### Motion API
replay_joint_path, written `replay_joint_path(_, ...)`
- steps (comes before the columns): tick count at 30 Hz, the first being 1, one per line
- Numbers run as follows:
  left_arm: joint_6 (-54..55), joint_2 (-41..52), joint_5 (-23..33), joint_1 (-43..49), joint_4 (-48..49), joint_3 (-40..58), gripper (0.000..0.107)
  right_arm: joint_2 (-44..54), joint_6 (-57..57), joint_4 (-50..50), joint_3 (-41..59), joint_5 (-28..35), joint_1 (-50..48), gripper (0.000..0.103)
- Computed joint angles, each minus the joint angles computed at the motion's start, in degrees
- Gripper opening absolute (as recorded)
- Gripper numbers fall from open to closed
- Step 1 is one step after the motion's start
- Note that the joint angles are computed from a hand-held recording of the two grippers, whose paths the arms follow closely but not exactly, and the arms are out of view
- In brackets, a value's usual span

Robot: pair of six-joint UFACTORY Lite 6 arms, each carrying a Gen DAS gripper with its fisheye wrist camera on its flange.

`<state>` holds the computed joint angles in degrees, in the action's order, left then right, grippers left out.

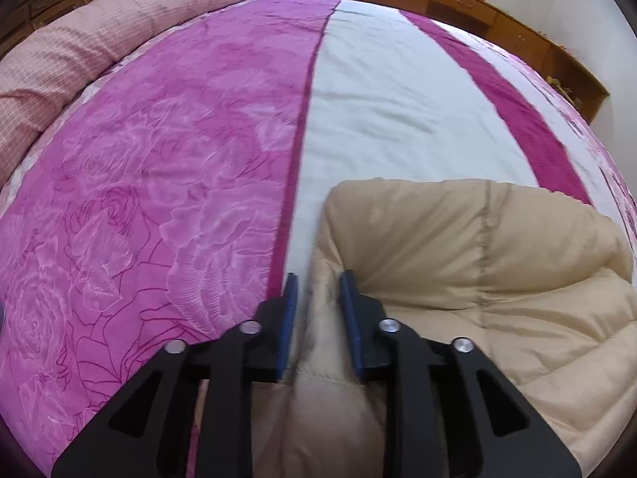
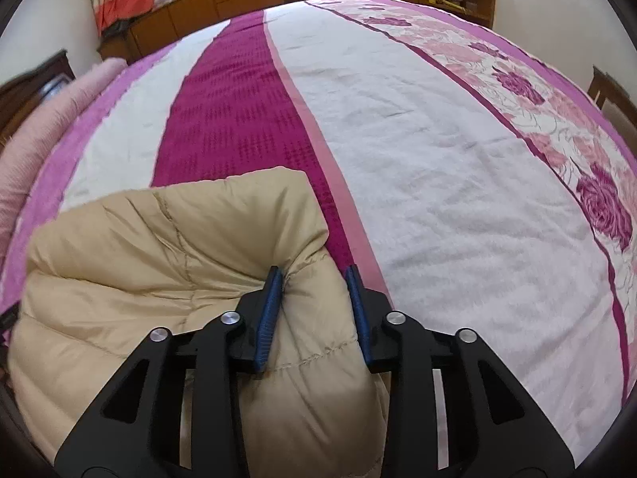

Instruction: Fold large clothes

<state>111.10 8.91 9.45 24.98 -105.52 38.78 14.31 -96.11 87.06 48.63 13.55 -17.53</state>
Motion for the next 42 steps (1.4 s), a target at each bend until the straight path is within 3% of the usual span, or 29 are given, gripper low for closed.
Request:
replay_joint_path(4,-11.2,-0.5,2.3,2.5,11.4,0.3,0.035,1.3,3.6,-3.3,1.4,-0.5,0.0,0.040)
replay_joint_path(6,-15.8,-3.9,2.5,3.3,18.2,-1.2,0.037,0.8,9.3,-9.7,2.3,3.7,-2.8,0.041)
replay_joint_path(8,-21.3,-8.2,3.1,4.3,25.8,-3.2,0.047,-1.3,14.8,-15.4,1.9,7.2,-5.6,0.046)
replay_joint_path(13,-32.8,-20.9,13.9,12.3,44.4,-8.4,0.066,-9.8,17.6,-23.8,-1.6,19.7,-16.2,0.060)
replay_joint_path(18,-34.0,-31.8,23.8,20.2,51.9,-13.9,0.071,-15.3,17.0,-30.4,-4.7,30.4,-26.2,0.071)
replay_joint_path(21,-33.6,-37.2,28.8,25.1,55.0,-17.3,0.077,-16.5,14.9,-33.1,-6.9,35.9,-32.2,0.076)
replay_joint_path(25,-31.2,-41.6,31.1,28.9,56.9,-21.8,0.079,-15.5,12.7,-34.8,-9.2,39.7,-36.8,0.078)
replay_joint_path(33,-26.9,-30.2,27.7,27.4,49.2,-22.0,0.079,-7.9,12.9,-32.3,-9.0,39.2,-34.0,0.082)
replay_joint_path(38,-26.1,-24.7,28.9,28.0,46.5,-20.5,0.079,0.4,14.0,-30.7,-5.0,43.6,-33.8,0.083)
replay_joint_path(40,-26.4,-27.3,28.3,27.4,47.0,-21.6,0.079,3.1,14.7,-30.6,-3.5,47.1,-34.7,0.078)
replay_joint_path(42,-27.1,-30.1,27.2,26.3,47.9,-22.8,0.079,5.9,16.4,-31.1,-1.7,50.7,-35.8,0.054)
